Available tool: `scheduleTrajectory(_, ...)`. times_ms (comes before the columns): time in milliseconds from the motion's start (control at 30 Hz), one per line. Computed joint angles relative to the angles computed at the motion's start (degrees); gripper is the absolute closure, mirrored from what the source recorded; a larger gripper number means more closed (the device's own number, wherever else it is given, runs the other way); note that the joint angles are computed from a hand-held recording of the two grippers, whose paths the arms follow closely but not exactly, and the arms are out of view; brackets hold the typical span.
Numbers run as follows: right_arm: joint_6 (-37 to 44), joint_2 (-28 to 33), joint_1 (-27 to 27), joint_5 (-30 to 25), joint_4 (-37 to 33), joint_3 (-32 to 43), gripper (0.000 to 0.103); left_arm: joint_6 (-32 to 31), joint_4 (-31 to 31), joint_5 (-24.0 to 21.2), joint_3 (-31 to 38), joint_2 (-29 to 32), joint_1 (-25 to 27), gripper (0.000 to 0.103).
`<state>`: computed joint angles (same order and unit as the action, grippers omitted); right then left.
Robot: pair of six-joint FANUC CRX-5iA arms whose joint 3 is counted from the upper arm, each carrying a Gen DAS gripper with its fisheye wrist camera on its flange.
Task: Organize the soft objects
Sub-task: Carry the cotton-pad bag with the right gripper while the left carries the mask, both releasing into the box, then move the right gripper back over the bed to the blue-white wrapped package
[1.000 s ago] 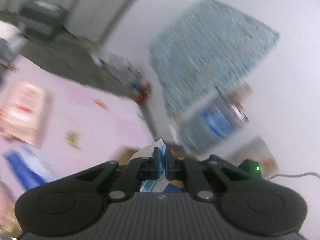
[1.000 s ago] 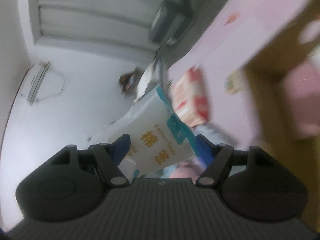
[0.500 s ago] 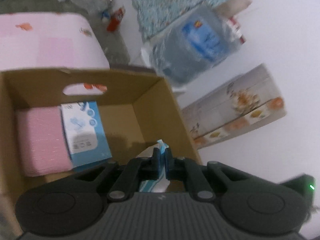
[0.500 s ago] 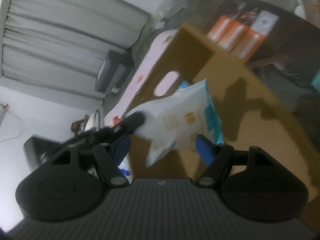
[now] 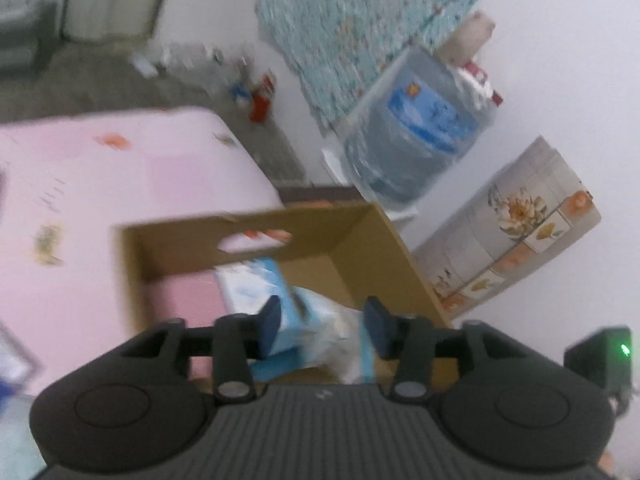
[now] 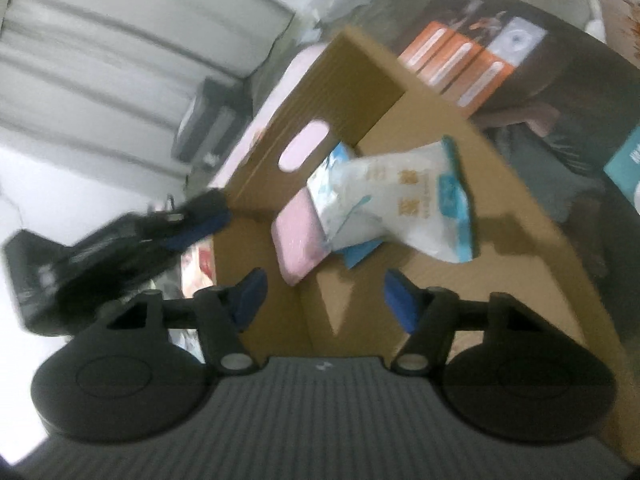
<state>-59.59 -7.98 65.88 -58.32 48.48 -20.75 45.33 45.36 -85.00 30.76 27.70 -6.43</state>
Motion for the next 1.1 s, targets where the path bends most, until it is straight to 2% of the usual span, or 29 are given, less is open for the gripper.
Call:
scheduleTrajectory(67, 5.82, 1.8, -2.22, 3.11, -4.31, 2.31, 0.049, -1.61, 0.82, 1.39, -1.84, -1.65, 2.59, 0.042)
scheduleTrajectory(133, 9.62, 3.39, -4.67, 6.3, -9.05, 4.24, 0.055, -2.22, 1.42, 1.94, -3.16, -2.6, 5.55, 0.04)
scheduleTrajectory(200, 11.48, 5.03, -7.05, 8.86, -13.16, 5.43, 0.06, -2.65, 1.89, 2.55, -4.58, -3.37, 8.14, 0.039)
scheduleTrajectory(300, 10.72, 6.9, -9.55, 9.91, -13.98, 6.06, 0.066, -4.48, 2.25, 4.35, -7.75, -5.1, 11.8, 0.039)
scheduleTrajectory(433, 5.55, 7.59, -12.4, 11.17, -9.31, 4.8, 0.066, -8.3, 2.68, 8.52, -12.93, -7.98, 15.65, 0.036)
scheduleTrajectory(633, 2.99, 10.41, -16.22, 10.12, -4.94, 5.87, 0.064, -10.52, 2.09, 9.49, -17.54, -10.34, 19.31, 0.036)
scheduleTrajectory(800, -1.65, 11.92, -18.69, 12.44, -0.11, 4.53, 0.062, -12.45, 2.68, 7.97, -21.43, -11.91, 21.48, 0.032)
scheduleTrajectory(1000, 1.74, 11.64, -17.46, 10.22, -0.94, 6.56, 0.056, -18.56, 3.25, 11.0, -27.09, -15.34, 22.85, 0.02)
scheduleTrajectory(1100, 8.95, 11.95, -16.05, 6.95, -3.48, 9.52, 0.05, -21.42, 3.74, 12.7, -29.46, -16.89, 23.05, 0.017)
